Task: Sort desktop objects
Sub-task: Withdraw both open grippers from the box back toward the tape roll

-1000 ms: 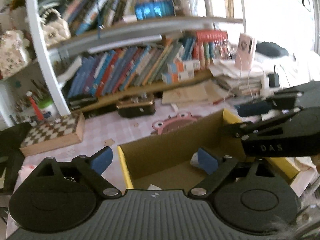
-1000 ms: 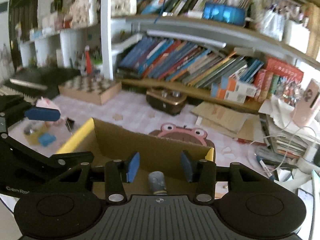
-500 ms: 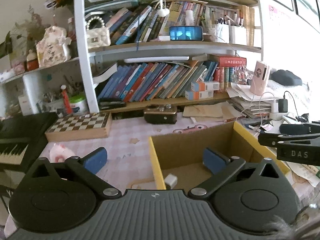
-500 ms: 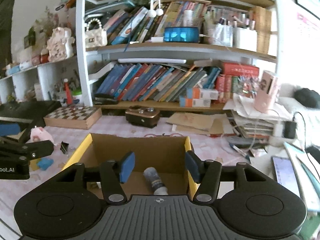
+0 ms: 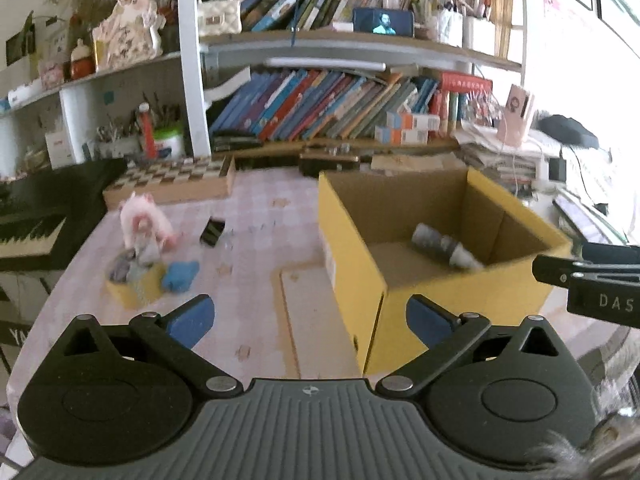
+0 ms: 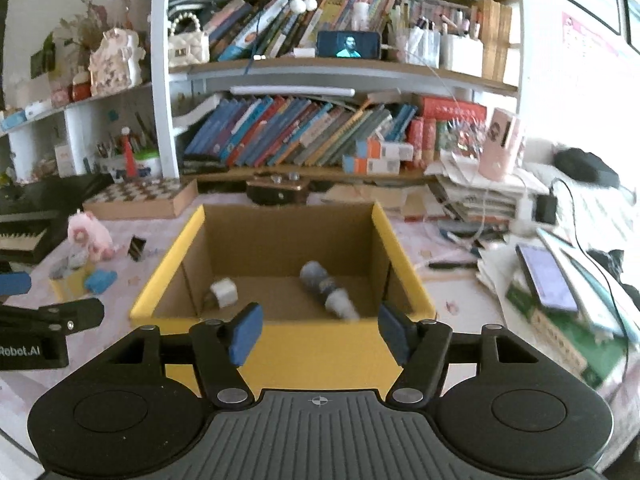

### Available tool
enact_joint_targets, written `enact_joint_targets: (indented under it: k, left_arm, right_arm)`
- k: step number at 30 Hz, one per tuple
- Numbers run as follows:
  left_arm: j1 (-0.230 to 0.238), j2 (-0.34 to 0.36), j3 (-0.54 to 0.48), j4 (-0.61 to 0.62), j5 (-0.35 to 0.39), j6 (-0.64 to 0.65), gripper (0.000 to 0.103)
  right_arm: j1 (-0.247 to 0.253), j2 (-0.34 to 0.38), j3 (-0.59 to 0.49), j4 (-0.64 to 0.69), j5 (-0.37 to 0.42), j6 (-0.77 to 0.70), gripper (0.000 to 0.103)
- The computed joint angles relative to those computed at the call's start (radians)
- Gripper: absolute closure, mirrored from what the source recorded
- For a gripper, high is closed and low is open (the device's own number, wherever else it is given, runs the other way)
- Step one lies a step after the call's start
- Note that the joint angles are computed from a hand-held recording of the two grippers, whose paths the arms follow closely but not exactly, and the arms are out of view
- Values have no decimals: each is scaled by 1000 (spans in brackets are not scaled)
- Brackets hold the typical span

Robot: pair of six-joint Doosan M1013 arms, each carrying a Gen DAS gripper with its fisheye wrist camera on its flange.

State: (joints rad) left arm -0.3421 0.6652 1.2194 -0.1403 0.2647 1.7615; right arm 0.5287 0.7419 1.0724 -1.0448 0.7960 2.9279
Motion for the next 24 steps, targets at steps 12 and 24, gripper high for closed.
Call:
enact_joint_targets:
  k: [12,24]
  left_arm:
    - [55,-39,81,-217,82,261,0]
    - [96,-55,122,-158,100,261,0]
  right_arm:
    - [72,34,-39,119,107,-6,32]
    - [111,88,-122,244,172,-48,26]
